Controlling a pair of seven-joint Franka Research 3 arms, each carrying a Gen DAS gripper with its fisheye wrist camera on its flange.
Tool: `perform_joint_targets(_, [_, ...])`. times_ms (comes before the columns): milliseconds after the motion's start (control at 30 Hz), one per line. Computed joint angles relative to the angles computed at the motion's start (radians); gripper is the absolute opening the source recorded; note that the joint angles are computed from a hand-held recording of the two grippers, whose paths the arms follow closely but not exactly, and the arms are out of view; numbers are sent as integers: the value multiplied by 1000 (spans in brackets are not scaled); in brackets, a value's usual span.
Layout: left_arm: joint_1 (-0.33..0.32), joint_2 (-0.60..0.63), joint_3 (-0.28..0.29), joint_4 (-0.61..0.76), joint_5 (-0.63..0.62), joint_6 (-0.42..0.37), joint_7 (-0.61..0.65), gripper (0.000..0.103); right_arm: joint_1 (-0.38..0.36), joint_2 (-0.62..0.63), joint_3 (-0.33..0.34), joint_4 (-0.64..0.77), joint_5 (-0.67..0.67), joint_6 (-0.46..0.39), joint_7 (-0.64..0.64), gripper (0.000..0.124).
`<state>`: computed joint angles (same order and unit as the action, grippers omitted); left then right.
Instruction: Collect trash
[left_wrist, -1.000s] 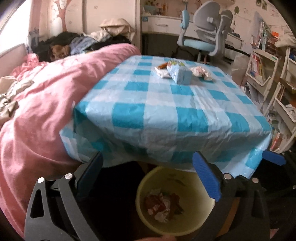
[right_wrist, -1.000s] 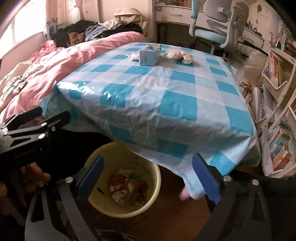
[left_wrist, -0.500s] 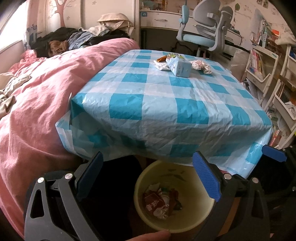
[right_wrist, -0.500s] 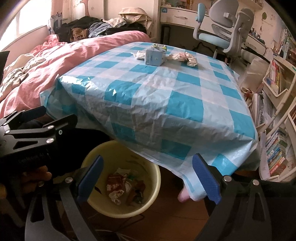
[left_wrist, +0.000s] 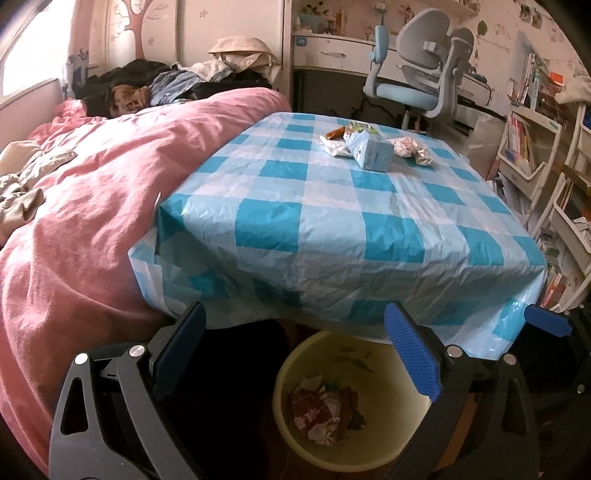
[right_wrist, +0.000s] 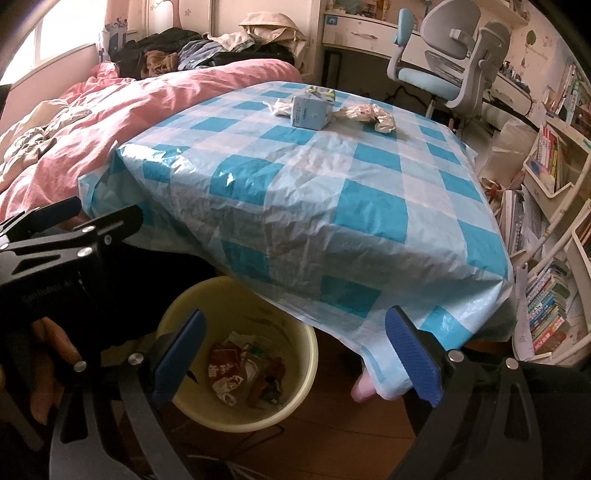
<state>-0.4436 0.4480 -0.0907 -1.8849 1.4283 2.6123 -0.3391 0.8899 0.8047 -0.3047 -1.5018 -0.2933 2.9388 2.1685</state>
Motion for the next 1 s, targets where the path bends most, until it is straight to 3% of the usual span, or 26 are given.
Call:
perform_joint_targets(267, [-12,-7,1,-3,28,-31,-27,94,2,0,-2,-2,-1,-1,-2,93])
perform_joint_targets(500, [5,0,-9,3,30,16,-1,94,6,-1,-6,-5,-3,1,2,93])
perform_joint_targets(633, [15,11,-12,11,-18,49,61,94,6,-3,-6,-7,-3,1,1,93])
perform_joint_targets(800, [19,37,-12,30,-180,75,225,94,7,-4,-7,-9,-4,3,2,94])
perform_joint_targets(1000, [-31,18,33,16,-106,56,137,94,7,-4,-7,-9,-3,3,2,93])
